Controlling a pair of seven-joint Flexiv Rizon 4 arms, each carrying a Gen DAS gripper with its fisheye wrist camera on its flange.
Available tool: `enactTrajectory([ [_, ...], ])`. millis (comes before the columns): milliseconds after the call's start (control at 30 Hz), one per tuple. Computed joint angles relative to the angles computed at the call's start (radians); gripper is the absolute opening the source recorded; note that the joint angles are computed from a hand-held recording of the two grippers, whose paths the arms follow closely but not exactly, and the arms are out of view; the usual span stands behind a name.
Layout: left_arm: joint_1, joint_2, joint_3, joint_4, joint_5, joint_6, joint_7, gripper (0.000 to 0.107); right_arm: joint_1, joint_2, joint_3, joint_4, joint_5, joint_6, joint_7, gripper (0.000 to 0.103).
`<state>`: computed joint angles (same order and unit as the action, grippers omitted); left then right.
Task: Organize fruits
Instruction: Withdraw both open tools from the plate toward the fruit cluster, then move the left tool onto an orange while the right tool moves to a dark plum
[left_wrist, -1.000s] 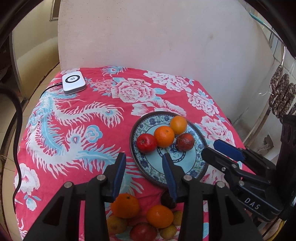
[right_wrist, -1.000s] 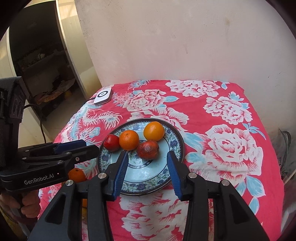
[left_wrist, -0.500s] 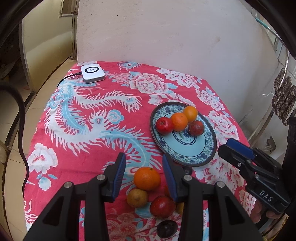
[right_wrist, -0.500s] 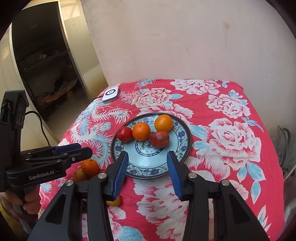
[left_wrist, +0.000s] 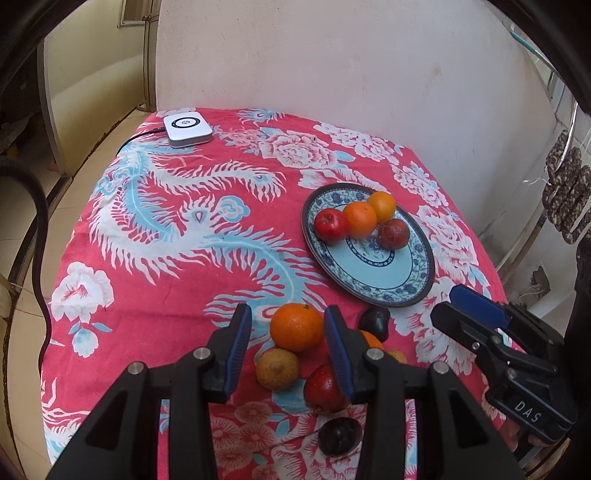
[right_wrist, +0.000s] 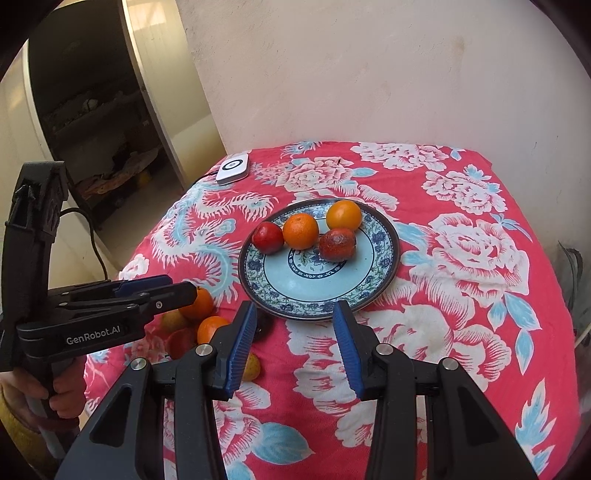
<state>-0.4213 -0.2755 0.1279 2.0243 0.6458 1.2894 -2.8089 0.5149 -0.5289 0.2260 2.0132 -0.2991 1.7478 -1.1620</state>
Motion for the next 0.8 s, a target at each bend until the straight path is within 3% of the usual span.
enactTrajectory([
  [533,-0.003,-0.039,0.006,-0.002,-0.058,0.039,0.065,0.043,-0.028,-0.015,0.035,-0.007,-0.003,-0.022,-0.006,0.044],
  [800,-0.024,-0.052,0.035,-0.001,-0.075,0.066,0.074,0.036,-0.027,-0.020,0.041,-0.012,-0.001,-0.034,-0.006,0.044],
])
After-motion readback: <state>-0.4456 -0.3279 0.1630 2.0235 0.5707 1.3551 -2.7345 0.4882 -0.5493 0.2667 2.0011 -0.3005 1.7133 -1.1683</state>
